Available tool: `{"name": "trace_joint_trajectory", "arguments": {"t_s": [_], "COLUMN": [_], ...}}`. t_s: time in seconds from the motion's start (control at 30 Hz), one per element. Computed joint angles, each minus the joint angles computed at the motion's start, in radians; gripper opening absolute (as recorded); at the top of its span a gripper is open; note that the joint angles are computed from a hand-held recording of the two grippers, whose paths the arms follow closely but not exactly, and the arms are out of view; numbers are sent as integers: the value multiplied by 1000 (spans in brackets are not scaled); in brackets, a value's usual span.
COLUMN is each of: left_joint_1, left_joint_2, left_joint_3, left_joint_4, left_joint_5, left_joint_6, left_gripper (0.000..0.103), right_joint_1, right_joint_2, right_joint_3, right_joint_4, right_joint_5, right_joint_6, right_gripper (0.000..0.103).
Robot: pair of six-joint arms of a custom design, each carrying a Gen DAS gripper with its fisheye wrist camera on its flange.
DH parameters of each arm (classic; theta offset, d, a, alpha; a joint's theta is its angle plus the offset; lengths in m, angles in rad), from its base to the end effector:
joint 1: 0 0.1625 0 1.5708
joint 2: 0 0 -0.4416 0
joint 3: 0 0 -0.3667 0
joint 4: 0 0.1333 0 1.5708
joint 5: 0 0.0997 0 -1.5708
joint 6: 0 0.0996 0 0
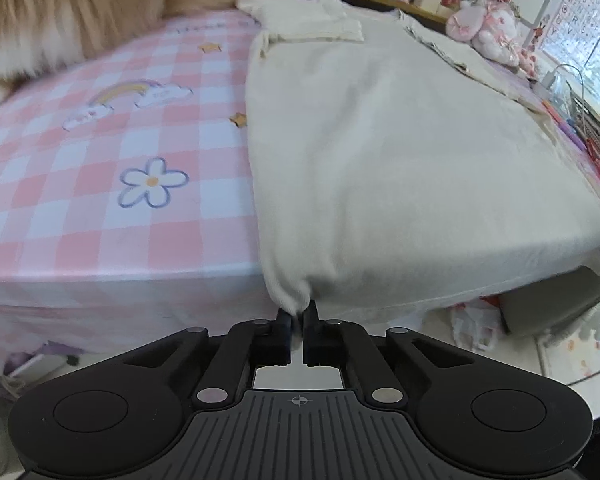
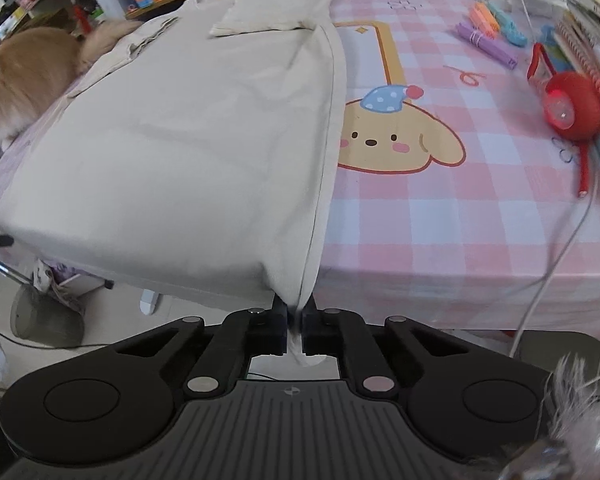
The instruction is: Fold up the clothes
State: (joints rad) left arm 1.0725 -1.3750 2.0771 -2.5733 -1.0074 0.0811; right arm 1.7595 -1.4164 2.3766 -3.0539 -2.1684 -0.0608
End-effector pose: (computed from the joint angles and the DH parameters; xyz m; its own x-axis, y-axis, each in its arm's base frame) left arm -0.0685 -0.5161 0.3079 -0.7785 0.3324 -0.5324 0.5213 0.8148 -0.2536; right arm 0.1520 -0.3840 0.2769 -0.8532 0.0690 0.5169 -0.2148 0.8568 -0.4689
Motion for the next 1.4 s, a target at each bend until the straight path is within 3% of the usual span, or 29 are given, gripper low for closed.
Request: {"name": "trace_joint_trajectory", "arguments": {"t_s": [0.23, 0.53, 0.83, 0.97, 1.03, 1.2, 1.27, 1.4], "left_joint_1": [-23, -44, -38, -39, -37, 15, 49, 86], "left_joint_2": [-45, -133, -214, -219, -221, -167, -104, 71], "left_joint_3": [64, 94, 112, 99, 85, 70, 57, -20], "left_joint_4": [-50, 81, 294, 313, 262, -137, -336, -668], "left_joint_5": [-8, -61, -147, -194, -257, -482, -548, -581], "left_joint_6": [-33, -61, -147, -124, -119, -168, -201, -330], "left_gripper": [2, 2, 2, 2, 2, 2, 2, 2], "right_joint_1": [40, 55, 40, 18, -9, -65, -82, -130], "right_joint_2": [-15, -112, -269, -317, -350, -368, -323, -180], "right_joint_3": [-18, 11, 81, 84, 90, 102, 87, 21], "right_joint_4": [50, 182, 381, 432, 374, 53, -89, -359], "right_joint_5": [-26, -24, 23, 99, 185, 419, 483, 585], "right_joint_6": [21, 88, 209, 217, 241, 258, 271, 325], "right_gripper": [5, 5, 5, 5, 5, 5, 5, 5]}}
